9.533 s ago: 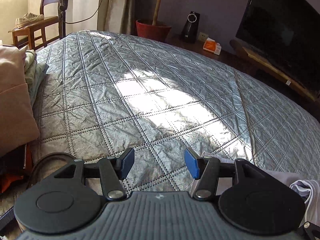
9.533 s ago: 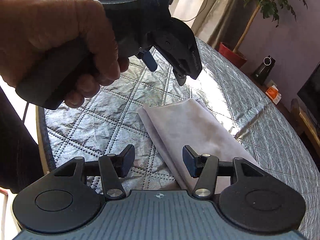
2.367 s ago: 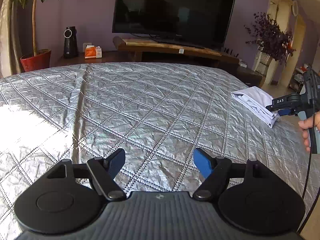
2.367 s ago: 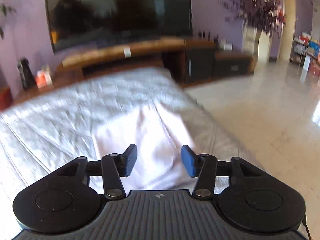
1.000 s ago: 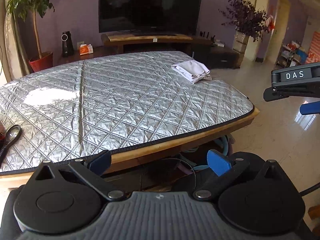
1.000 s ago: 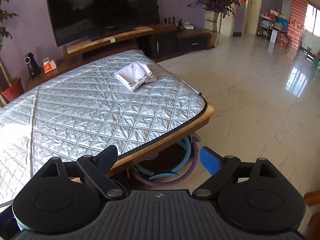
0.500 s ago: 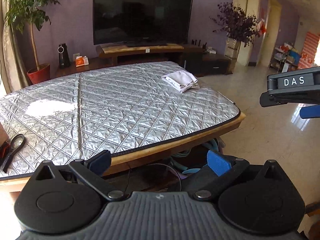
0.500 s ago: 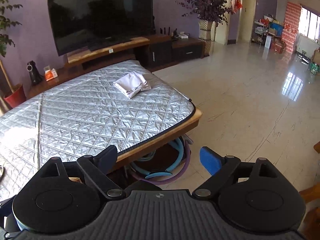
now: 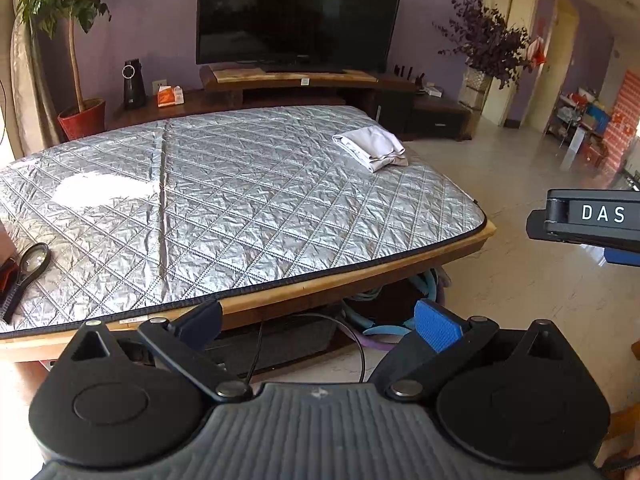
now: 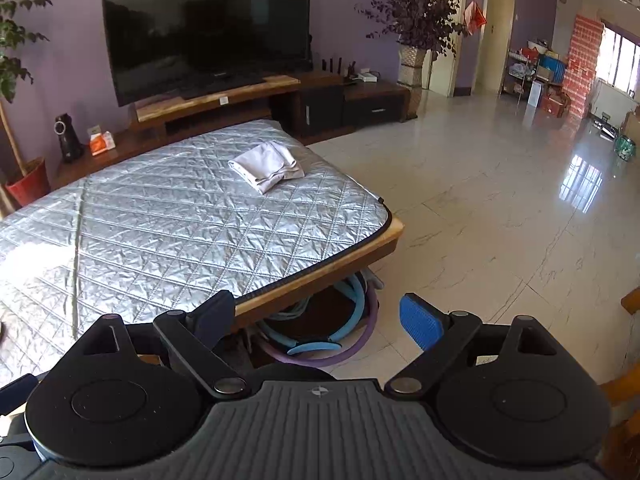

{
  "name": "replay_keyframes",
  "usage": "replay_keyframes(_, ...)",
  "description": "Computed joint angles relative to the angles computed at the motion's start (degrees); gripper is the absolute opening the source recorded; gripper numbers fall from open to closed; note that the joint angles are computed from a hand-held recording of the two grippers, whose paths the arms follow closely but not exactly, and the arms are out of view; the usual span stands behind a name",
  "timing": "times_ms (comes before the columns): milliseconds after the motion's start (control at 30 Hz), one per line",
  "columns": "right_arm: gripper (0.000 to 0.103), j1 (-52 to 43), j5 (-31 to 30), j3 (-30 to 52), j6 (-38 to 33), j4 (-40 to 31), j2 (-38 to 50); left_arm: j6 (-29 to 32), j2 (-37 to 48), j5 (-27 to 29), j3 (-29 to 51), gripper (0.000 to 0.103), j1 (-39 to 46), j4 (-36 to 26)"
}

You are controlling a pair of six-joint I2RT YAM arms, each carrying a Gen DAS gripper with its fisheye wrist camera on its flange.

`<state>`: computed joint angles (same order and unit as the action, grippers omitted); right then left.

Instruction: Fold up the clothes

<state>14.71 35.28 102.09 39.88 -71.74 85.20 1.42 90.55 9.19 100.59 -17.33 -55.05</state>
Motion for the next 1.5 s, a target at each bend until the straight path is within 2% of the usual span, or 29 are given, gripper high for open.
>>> replay_keyframes(267,0.094,0.19,0.13,0.52,-0.41,0.53,3.13,-1.01,7.10,-1.04,9.77,0.102,1.40,-9.64)
replay_keyframes(367,0.094,0.33,0.05,0.51,-1.41,1.09,4.31,-1.35,8.58,-1.35,11.61,0.102,1.67,-10.91)
replay_keyframes(567,0.095,1.85,1.90,1.51,-3.28,1.74,6.06,-0.77,9.80,-2.87,12.64,0.102,0.93,-10.97)
replay_keyframes(933,0.097,0.58,-0.04,0.01,-3.27,2.81,5.63,-1.91,11.19,-3.61,13.35,0.102,0.47,-11.81)
replay_keyframes(1500,0.099,1.25,0.22,-1.05,-4.12,3.81,5.10,-1.37,10.15,-4.92,12.19,0.102,-0.26,-11.04)
